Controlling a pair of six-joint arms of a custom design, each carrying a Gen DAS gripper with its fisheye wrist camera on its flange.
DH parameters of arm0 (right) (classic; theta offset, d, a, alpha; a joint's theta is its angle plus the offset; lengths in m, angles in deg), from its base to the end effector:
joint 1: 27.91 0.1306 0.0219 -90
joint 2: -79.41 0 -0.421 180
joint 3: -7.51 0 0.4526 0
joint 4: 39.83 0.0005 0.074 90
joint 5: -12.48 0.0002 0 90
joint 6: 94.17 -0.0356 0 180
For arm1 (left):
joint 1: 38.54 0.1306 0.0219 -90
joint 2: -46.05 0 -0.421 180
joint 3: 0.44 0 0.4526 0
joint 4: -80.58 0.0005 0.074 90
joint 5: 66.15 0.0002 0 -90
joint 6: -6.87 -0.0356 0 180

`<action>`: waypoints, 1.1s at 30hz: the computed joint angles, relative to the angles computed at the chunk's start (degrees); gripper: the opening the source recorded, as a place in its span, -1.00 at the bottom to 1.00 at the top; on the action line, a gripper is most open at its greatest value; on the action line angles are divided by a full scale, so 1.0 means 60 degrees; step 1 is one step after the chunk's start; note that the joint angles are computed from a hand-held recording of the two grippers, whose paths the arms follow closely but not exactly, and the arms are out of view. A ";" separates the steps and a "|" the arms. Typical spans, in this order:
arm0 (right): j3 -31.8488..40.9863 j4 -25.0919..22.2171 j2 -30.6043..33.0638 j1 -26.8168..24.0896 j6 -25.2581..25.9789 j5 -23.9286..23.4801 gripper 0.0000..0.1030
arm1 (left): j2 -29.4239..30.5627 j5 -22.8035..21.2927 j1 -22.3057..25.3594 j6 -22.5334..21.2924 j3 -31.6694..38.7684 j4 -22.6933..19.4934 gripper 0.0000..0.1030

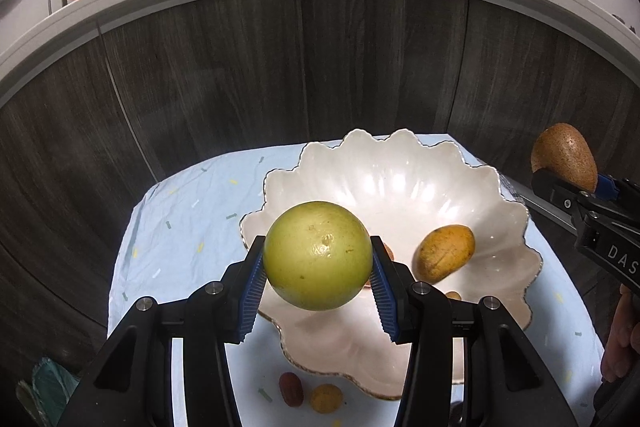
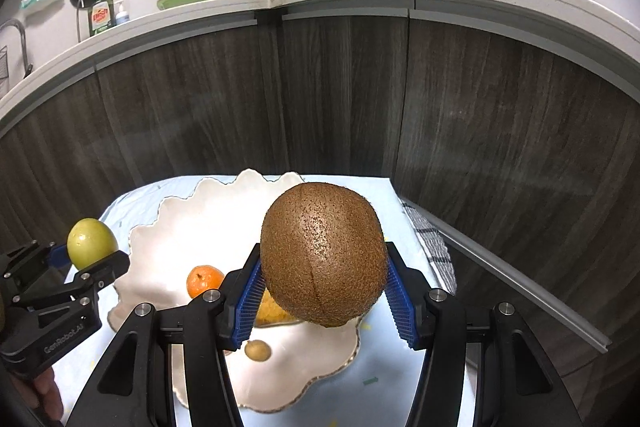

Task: Organize fruits
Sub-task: 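Lift the green fruit and kiwi and carry both over the bowl, then open both tools to drop the green fruit and kiwi into the bowl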

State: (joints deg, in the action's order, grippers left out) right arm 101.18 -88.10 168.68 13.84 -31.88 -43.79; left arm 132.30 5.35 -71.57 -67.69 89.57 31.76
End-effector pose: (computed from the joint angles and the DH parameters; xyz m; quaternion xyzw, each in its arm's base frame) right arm 0.4181 0.3460 0.5143 0.0052 0.8878 -0.0058 0.4602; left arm 0.4435 -0.2755 0.5040 0.0787 0.9107 -0.0194 0.4050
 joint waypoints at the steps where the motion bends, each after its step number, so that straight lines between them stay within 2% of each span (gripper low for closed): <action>1: 0.0022 0.0008 0.0037 -0.0032 0.0007 -0.0025 0.09 | 0.0040 0.0007 0.0024 0.0007 0.0019 0.0002 -0.07; 18: 0.0473 -0.0099 0.0767 -0.0477 0.0020 -0.0426 0.09 | 0.0726 0.0305 0.0438 -0.0011 0.0380 0.0073 -0.07; 33: 0.1011 -0.0539 0.1399 -0.0814 -0.0122 -0.0984 0.09 | 0.1214 0.0634 0.0622 -0.0159 0.0716 -0.0068 -0.07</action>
State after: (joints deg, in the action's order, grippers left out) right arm 107.25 -91.34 177.08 8.95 -32.61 -49.70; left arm 139.58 9.15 -67.84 -68.64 93.86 31.34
